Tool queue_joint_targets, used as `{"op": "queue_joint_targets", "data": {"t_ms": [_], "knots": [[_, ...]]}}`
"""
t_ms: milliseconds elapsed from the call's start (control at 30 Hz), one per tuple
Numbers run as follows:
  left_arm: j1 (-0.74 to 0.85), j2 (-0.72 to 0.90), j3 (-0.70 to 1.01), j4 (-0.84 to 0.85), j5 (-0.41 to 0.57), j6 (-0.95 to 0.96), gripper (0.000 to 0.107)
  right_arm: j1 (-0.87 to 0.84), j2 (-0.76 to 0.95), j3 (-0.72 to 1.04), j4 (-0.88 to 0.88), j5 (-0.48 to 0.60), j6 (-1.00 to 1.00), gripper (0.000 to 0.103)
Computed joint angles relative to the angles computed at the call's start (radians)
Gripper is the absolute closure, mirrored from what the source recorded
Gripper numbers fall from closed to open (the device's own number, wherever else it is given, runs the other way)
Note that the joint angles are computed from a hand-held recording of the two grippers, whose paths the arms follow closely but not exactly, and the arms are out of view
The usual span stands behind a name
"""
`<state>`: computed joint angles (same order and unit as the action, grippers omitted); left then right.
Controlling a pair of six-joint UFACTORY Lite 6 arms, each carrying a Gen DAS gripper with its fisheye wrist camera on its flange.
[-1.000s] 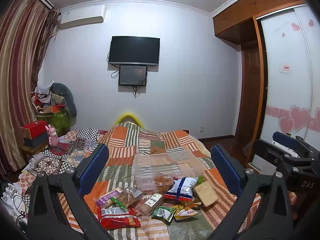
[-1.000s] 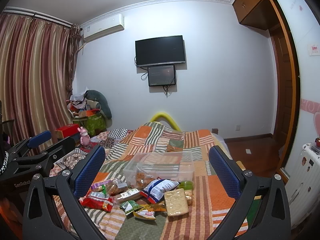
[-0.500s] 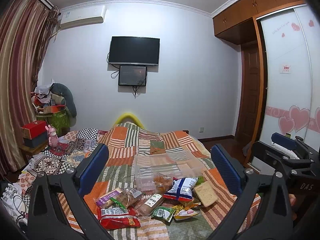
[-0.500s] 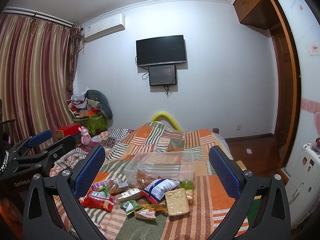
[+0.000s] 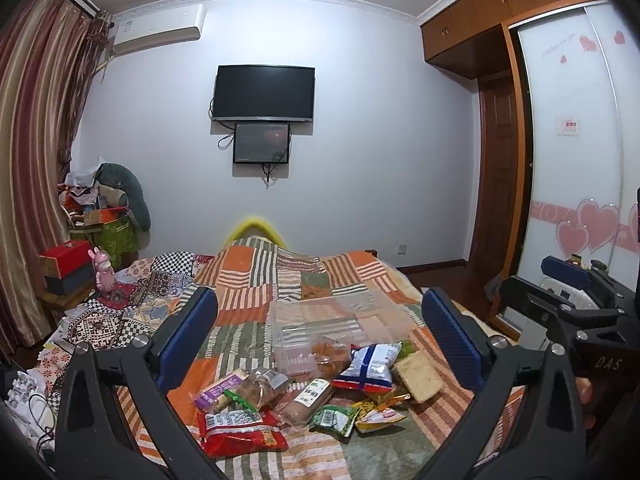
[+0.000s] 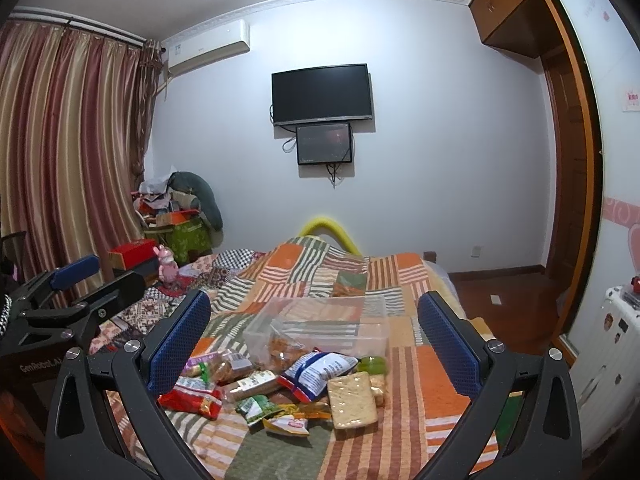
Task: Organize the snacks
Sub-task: 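Grasp the red chip bag with the left tool while the right tool grasps the wrapped bread loaf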
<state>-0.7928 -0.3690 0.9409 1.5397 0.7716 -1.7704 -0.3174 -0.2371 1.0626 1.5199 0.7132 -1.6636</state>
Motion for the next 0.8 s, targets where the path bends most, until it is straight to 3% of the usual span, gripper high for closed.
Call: {"op": "queue_joint_targets", "data": {"t_ms": [100,333,500,600,800], "knots": [[0.045,0.003,-0.014,-0.015,-0.04,0.014,0.007,0.01,0.026,0.004,-0.006,-0.035,-0.018,0.0],[0.247,0.03,-0.063,-0.135,-0.225,0.146,0.026,0.015,0.113,0.026,-0.068,-0.1,-0.015,0.002],[0.435,0.079,-0.075,-0.298,-0.413,0.331,0.036,0.022,0.227,0.113,-0.214,-0.095,0.13,0.012],[0.512,0.127,-0.082,-0.314,-0.485,0.388,0.037,0.028,0.3,0.175,-0.309,-0.075,0.233,0.019],[0.633,0.278,-0.043,-0.658,-0.586,0.798,0.037,0.049,0.404,0.246,-0.429,-0.076,0.343,0.024]]}}
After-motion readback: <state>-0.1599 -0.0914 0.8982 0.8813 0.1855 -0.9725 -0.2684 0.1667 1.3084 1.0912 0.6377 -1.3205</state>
